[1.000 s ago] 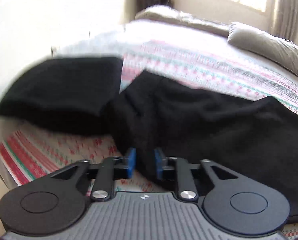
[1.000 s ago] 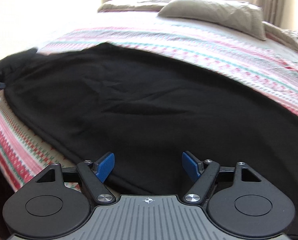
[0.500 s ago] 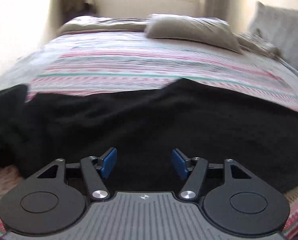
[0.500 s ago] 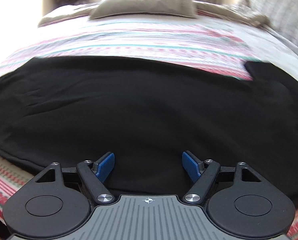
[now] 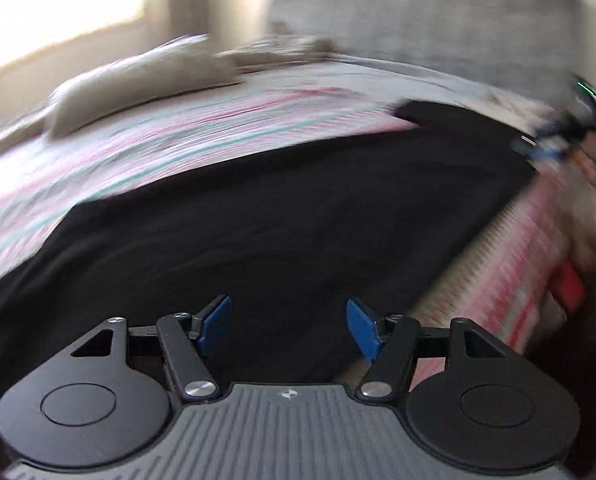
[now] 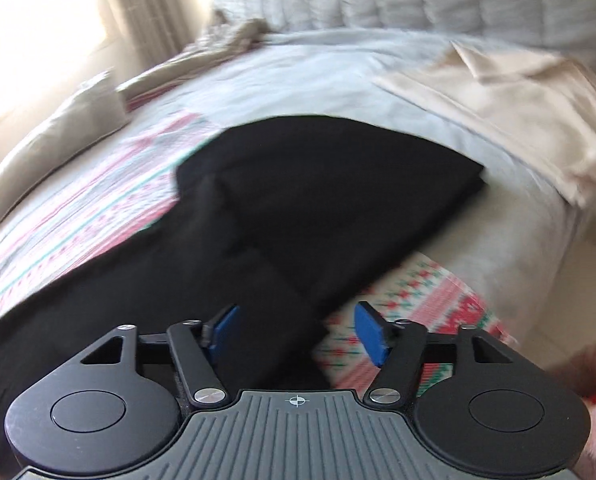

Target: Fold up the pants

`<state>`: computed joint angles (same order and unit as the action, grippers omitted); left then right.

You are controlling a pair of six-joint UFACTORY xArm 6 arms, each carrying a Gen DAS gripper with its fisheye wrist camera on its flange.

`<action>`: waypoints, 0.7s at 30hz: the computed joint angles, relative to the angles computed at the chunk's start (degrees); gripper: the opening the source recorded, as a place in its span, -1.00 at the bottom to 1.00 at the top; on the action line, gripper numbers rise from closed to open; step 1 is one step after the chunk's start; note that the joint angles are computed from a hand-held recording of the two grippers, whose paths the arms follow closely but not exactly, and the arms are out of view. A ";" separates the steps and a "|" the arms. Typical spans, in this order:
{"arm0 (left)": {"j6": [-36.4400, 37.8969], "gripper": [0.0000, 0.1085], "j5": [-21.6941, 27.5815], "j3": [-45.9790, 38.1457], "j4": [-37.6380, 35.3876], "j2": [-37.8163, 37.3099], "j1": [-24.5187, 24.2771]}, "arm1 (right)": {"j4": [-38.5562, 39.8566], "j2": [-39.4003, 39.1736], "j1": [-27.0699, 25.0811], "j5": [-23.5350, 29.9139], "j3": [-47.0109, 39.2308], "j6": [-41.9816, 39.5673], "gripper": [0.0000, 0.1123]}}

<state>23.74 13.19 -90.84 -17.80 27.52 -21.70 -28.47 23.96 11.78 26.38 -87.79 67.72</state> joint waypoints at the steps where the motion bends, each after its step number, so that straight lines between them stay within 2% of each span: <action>1: 5.19 0.27 0.07 0.46 -3.44 -0.23 -0.32 | 2.90 -0.10 -0.55 -1.76 1.03 -1.72 -0.23; 2: 8.46 0.27 0.47 0.74 -5.43 -0.38 -0.55 | 6.40 0.04 -1.15 -4.07 1.89 -4.02 -0.39; 4: 11.00 0.27 1.74 1.00 -6.47 -0.67 -0.81 | 10.64 0.13 -1.76 -7.67 3.29 -7.12 -0.52; 5: 10.40 0.27 1.91 1.20 -5.29 -0.59 -0.93 | 11.35 -0.28 -1.89 -8.44 3.95 -8.08 -0.64; 6: 9.15 0.27 1.65 2.43 -3.48 -1.23 -1.00 | 10.90 -0.67 -1.91 -8.83 4.35 -7.80 -0.66; 8: 5.57 0.23 2.35 2.73 1.30 -1.34 -0.70 | 9.95 -1.63 -1.74 -8.68 4.73 -7.33 -0.83; 10: 3.21 -0.05 4.53 2.32 4.50 -1.15 -0.27 | 8.62 -2.25 -1.18 -5.38 4.05 -6.94 -0.84; 11: 3.14 -0.33 6.03 1.81 4.67 -1.04 -0.02 | 9.09 -2.36 -0.88 -3.18 3.31 -7.78 -0.84; 12: 3.49 -0.47 7.51 1.17 3.91 -1.00 0.22 | 10.04 -2.04 -0.53 -0.64 2.33 -8.90 -0.84; 14: 3.39 -0.50 8.83 0.11 3.36 -0.64 0.27 | 10.72 -0.88 0.14 4.07 -0.16 -10.57 -0.83; 15: 3.85 -0.51 9.02 0.27 2.82 -0.88 0.38 | 10.93 -0.83 0.12 4.22 -0.16 -11.03 -0.81; 18: 5.86 -0.50 7.79 1.49 -0.45 -1.65 0.50 | 8.38 -2.84 -0.19 3.18 1.96 -5.67 -0.43; 20: 9.48 -0.48 4.77 2.81 -4.08 -2.14 -0.06 | 8.00 -4.89 -0.60 0.36 4.95 -3.14 0.09; 21: 12.19 -0.46 3.59 3.30 -6.60 -2.37 -0.33 | 8.67 -5.64 -0.67 -0.83 6.19 -3.28 0.12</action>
<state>35.93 16.78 -87.54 -24.40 25.15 -22.04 -19.81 18.32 11.11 25.55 -81.60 64.45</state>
